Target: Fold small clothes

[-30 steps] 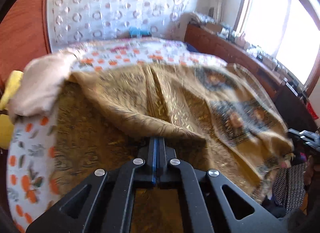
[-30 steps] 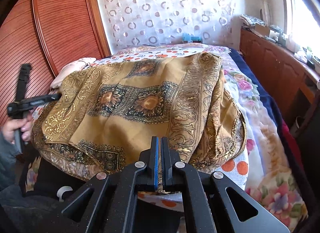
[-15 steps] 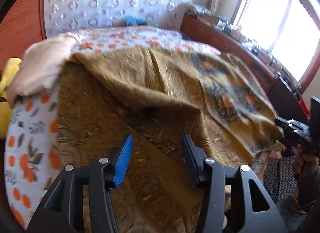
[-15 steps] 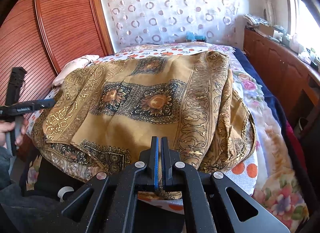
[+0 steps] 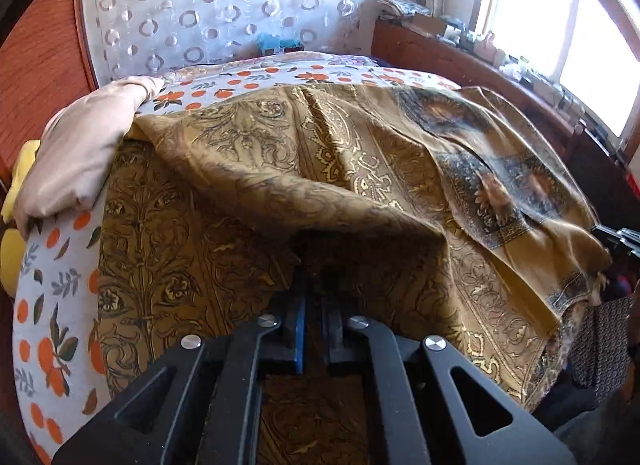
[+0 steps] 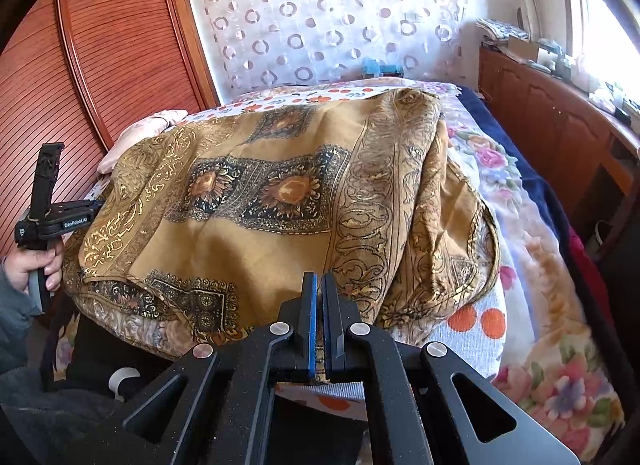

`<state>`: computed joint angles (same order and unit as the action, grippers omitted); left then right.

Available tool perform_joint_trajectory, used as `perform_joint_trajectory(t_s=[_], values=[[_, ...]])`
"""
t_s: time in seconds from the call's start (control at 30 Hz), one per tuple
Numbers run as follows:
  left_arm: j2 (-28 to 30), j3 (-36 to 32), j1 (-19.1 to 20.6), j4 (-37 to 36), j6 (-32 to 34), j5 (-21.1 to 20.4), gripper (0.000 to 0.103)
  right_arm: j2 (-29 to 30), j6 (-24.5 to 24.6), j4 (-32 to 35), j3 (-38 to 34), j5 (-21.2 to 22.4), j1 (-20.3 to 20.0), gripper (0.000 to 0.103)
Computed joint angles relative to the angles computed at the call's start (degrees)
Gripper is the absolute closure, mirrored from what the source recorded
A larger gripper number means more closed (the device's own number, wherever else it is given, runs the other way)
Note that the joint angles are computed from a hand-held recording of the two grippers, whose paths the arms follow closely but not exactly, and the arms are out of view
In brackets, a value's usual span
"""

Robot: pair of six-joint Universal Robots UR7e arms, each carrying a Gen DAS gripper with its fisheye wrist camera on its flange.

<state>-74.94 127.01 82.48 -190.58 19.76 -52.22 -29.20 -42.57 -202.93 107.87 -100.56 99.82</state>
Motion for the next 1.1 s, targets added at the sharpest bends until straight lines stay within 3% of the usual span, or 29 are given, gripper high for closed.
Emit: perform_joint_trajectory(t_s=[0.1,0.27,0.4,0.53,0.6,0.67,0.8,0.83,0.93,1.0,1.1], values=[[-1.31,2.33,-0.74,-4.23,0.11,0.82,0.098,-0.03,0.18,0.00,-0.06,0.13,-0.06,0.101],[-11.40,11.19,-4.59,-10.23,-0.96,2.86,0.098,0.12,0.42,-0.47,-0.06,-0.16,-0.18,0.101],[-20.65,17.37,-6.10,-6.84,-6.09,4.94,0.098,0.42,0.14,-0.56,-0.50,-0.55,-0.24,0.101],[-23.30,18.56,-3.71,-1.13,-11.16,4.48,0.093,0.30,0.39,-0.94,-0.95,-0.85,-0.10,0.101],[-22.31,19.03,-4.00,-2.38,-11.25,7.23,0.090,0.06,0.40,-0.95,-0.94,-0.81,-0.03,0.101],[-22.22,19.02,-4.02,-2.41,-11.05,7.34,0.063,-0.10,0.18,-0.79,-0.92,-0.79,0.22,0.101],[-21.24,17.67,-3.00,-3.65,-9.86,5.42,0.033,0.12,-0.92,-0.04,-0.91,-0.01,1.01,0.101],[-21.01,17.52,-2.84,-4.03,-9.72,5.54,0.025,0.49,-1.48,0.11,-1.12,-0.05,1.54,0.099],[-20.19,16.83,-1.60,-5.14,-8.44,4.72,0.024,1.48,-2.26,1.13,-1.92,1.32,2.49,0.077],[-19.95,16.57,-0.90,-5.79,-8.20,4.17,0.024,2.10,-2.00,2.83,-2.77,2.21,3.06,0.055],[-20.00,16.07,0.02,-5.44,-8.09,3.68,0.024,3.90,-2.93,5.28,-4.71,3.85,4.41,0.053]])
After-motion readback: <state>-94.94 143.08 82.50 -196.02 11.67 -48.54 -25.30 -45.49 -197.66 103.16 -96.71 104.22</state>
